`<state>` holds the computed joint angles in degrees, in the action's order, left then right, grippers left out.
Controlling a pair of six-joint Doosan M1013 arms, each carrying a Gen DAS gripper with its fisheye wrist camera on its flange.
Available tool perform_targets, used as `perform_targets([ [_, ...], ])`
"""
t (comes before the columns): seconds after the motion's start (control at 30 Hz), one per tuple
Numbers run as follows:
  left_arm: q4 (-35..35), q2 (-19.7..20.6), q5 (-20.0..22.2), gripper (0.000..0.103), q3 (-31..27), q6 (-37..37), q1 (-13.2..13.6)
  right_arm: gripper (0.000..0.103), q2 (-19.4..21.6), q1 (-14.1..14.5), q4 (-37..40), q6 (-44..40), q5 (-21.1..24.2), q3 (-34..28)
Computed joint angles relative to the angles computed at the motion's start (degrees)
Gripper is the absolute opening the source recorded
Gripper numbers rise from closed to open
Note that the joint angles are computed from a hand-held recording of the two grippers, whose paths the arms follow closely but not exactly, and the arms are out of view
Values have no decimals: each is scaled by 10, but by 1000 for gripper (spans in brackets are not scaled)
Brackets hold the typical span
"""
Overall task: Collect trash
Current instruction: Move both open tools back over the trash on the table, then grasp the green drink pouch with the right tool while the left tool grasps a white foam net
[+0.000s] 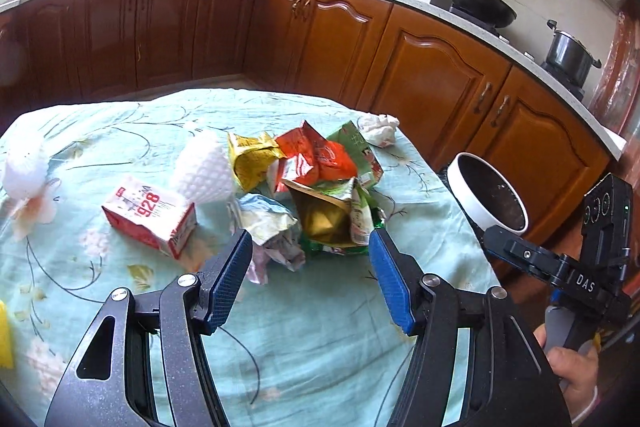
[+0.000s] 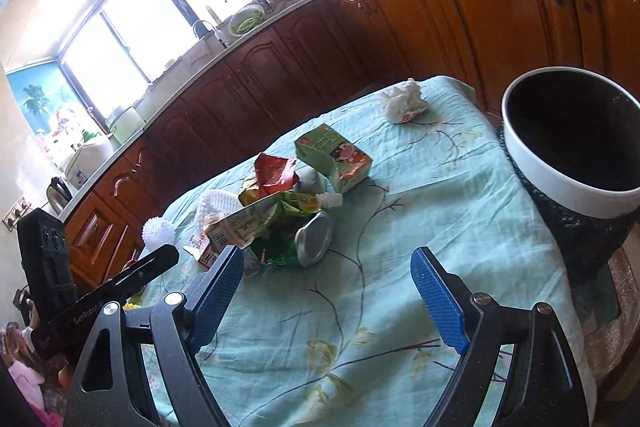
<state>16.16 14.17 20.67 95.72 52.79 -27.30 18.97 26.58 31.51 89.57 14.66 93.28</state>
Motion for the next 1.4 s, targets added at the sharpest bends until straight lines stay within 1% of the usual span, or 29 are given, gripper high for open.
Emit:
perform_targets([
  [0.13, 26, 1, 4, 62, -2, -25, 13, 87, 15, 7, 56, -64, 12, -22],
  [0.2, 35, 6, 13, 62, -7, -31, 19, 87, 24, 11, 63, -73, 18, -33],
  [0.3, 58, 15, 28, 64, -18, -45, 28, 86, 38, 11, 102, -104, 36, -49],
  [0.33, 60, 19, 35, 65, -23, -45, 30, 86, 43, 12, 102, -101, 40, -55],
  [0.47, 76, 36, 53, 66, -42, -45, 40, 79, 57, 13, 115, -104, 55, -72],
  [0.53, 60, 45, 59, 66, -55, -22, 46, 75, 63, 14, 115, -102, 59, -82],
  [0.57, 44, 49, 59, 67, -60, -1, 49, 72, 65, 15, 111, -98, 59, -87],
  [0.6, 42, 52, 62, 67, -65, 9, 50, 67, 68, 16, 108, -95, 58, -92],
  [0.63, 43, 57, 65, 68, -70, 16, 51, 65, 72, 17, 106, -92, 59, -99],
  [0.7, 43, 66, 71, 68, -81, 33, 52, 56, 82, 20, 72, -60, 68, -118],
  [0.73, 44, 72, 78, 68, -87, 38, 52, 54, 87, 22, 51, -42, 75, -127],
  [0.83, 35, 86, 89, 68, -100, 54, 55, 33, 108, 25, -5, 11, 110, -158],
  [0.87, 28, 89, 93, 67, -103, 62, 56, 19, 114, 25, -12, 19, 124, -164],
  [0.9, 15, 92, 96, 66, -106, 75, 58, 10, 115, 25, -14, 20, 130, -165],
  [0.93, -1, 93, 95, 56, -106, 90, 59, 6, 113, 26, -24, 23, 126, -160],
  [0.97, -19, 95, 95, 41, -107, 110, 61, 5, 110, 27, -37, 26, 124, -154],
  [1.0, -38, 95, 96, 36, -107, 130, 61, 5, 106, 26, -33, 18, 124, -146],
  [1.03, -45, 96, 97, 28, -107, 139, 60, 4, 101, 23, -27, 10, 124, -137],
  [1.07, -47, 95, 96, 22, -106, 144, 58, 4, 96, 22, -36, 16, 123, -129],
  [1.1, -50, 95, 95, 21, -104, 149, 56, 4, 90, 19, -32, 10, 119, -118],
  [1.17, -68, 92, 91, 17, -100, 164, 55, 3, 74, 13, 3, -21, 104, -93],
  [1.3, -113, 82, 80, 15, -88, 187, 54, 3, 37, 7, 1, -27, 60, -46],
  [1.33, -125, 78, 77, 15, -85, 192, 54, 3, 28, 7, -29, -2, 48, -35],
  [1.4, -123, 67, 66, 15, -76, 182, 52, 3, 14, 8, -111, 66, 30, -21],
])
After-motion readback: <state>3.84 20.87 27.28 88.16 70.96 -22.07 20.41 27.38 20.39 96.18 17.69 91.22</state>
